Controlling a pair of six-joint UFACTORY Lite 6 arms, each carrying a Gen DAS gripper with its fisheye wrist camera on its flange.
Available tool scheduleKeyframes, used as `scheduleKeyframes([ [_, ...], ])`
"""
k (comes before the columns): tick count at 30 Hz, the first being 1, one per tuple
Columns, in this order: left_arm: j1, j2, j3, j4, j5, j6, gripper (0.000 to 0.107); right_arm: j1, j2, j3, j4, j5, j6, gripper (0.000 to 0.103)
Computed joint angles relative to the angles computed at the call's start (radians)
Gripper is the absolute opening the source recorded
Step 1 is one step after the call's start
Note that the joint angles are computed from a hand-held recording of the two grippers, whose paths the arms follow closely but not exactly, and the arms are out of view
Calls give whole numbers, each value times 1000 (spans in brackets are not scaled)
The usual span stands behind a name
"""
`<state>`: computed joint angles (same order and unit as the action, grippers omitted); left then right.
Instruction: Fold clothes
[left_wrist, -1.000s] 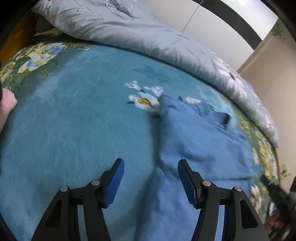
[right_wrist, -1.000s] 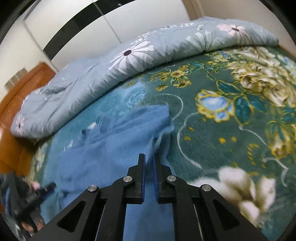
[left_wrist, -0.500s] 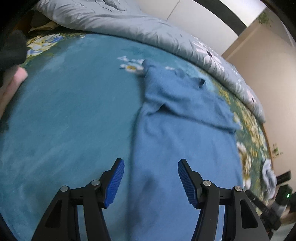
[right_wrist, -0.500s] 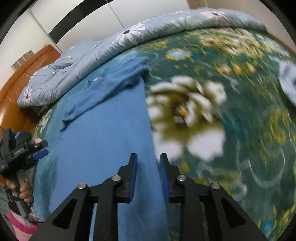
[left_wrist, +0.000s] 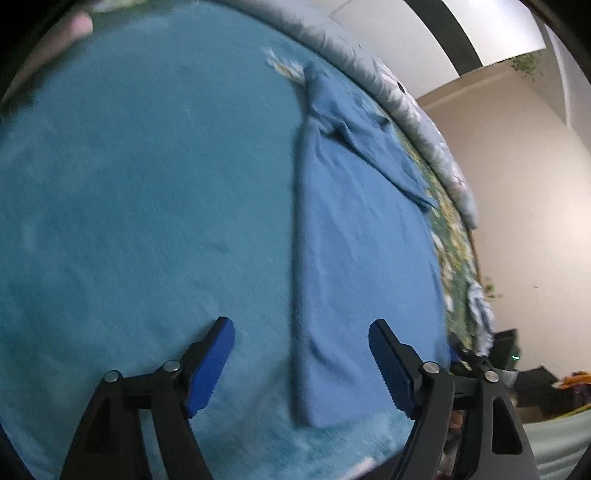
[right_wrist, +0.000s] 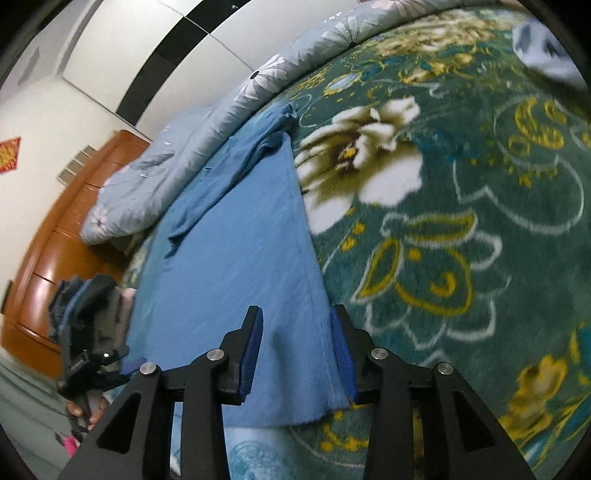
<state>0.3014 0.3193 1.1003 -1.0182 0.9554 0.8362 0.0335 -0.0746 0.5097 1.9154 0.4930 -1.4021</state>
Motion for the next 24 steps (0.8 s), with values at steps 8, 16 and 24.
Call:
scheduleKeyframes([
  [8, -64, -28, -40, 29, 37, 1, 83, -38, -33, -79, -8, 131, -39, 39],
  [16, -22, -9, -51, -26, 112, 31, 83, -33, 77, -17, 82, 191, -118, 39],
  [24, -57, -7, -49, -47, 98, 33, 83, -32, 158, 54, 97, 208, -129, 39],
])
